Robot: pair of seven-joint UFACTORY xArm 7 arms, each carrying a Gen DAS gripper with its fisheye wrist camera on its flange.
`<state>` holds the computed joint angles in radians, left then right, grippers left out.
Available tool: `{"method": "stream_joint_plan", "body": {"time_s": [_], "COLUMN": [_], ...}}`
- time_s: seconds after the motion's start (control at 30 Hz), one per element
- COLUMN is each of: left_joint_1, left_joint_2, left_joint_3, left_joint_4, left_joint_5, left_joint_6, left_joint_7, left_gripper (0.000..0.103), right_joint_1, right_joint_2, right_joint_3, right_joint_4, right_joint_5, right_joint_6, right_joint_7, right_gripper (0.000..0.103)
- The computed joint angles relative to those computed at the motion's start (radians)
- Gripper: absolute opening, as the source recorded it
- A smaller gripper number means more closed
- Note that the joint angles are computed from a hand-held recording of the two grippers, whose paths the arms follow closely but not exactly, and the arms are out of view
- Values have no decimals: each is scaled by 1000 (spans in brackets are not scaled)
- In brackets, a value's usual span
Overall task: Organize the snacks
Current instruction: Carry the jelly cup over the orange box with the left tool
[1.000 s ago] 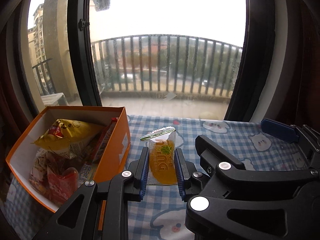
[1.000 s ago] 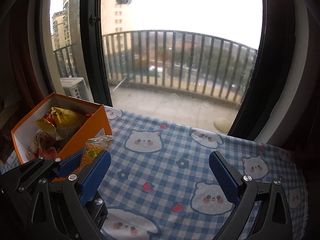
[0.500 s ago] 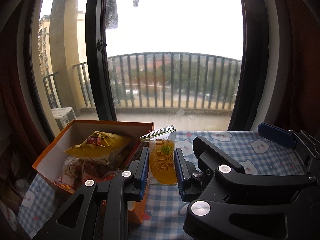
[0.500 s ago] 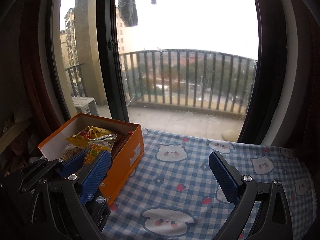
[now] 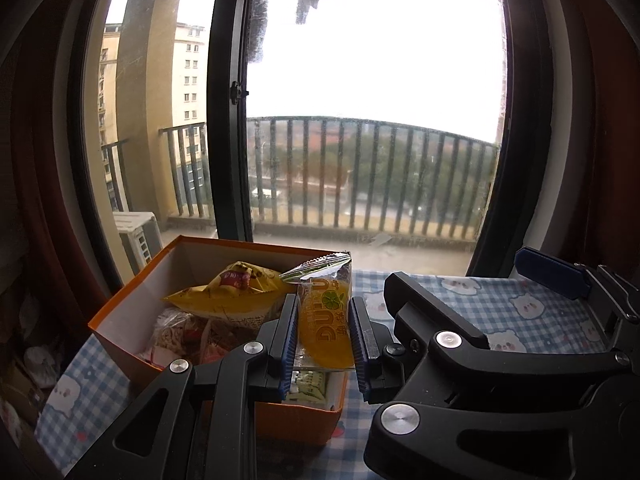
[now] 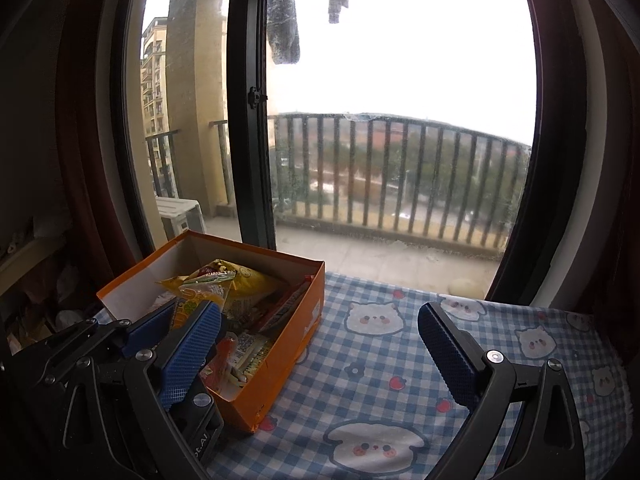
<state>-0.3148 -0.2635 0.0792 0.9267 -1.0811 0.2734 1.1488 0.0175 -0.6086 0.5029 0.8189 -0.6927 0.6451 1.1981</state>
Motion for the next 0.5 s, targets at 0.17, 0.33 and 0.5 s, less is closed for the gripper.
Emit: {"method": "stream_joint_plan", "body": {"time_s": [0.17, 0.33, 0.5], "left_joint_1": [29, 89, 150], "left_joint_2": [46, 117, 197], "left_joint_3": [20, -5, -46], "left_joint_4": [37, 87, 140], "left_joint_5": [-27, -16, 21], "left_joint_6": [30, 63, 91], "left_joint_7": [31, 21, -22], "left_gripper": [23, 23, 23], "right_joint_1": [-22, -5, 30], "right_joint_2": [87, 195, 301], "right_joint_3": [42, 52, 25], "right_joint_4": [60, 123, 169], "right_joint_5": [-49, -119, -164], "right_joint_6": [0, 30, 48], "right_joint_7": [43, 108, 162], "right_gripper": [101, 101, 101]}}
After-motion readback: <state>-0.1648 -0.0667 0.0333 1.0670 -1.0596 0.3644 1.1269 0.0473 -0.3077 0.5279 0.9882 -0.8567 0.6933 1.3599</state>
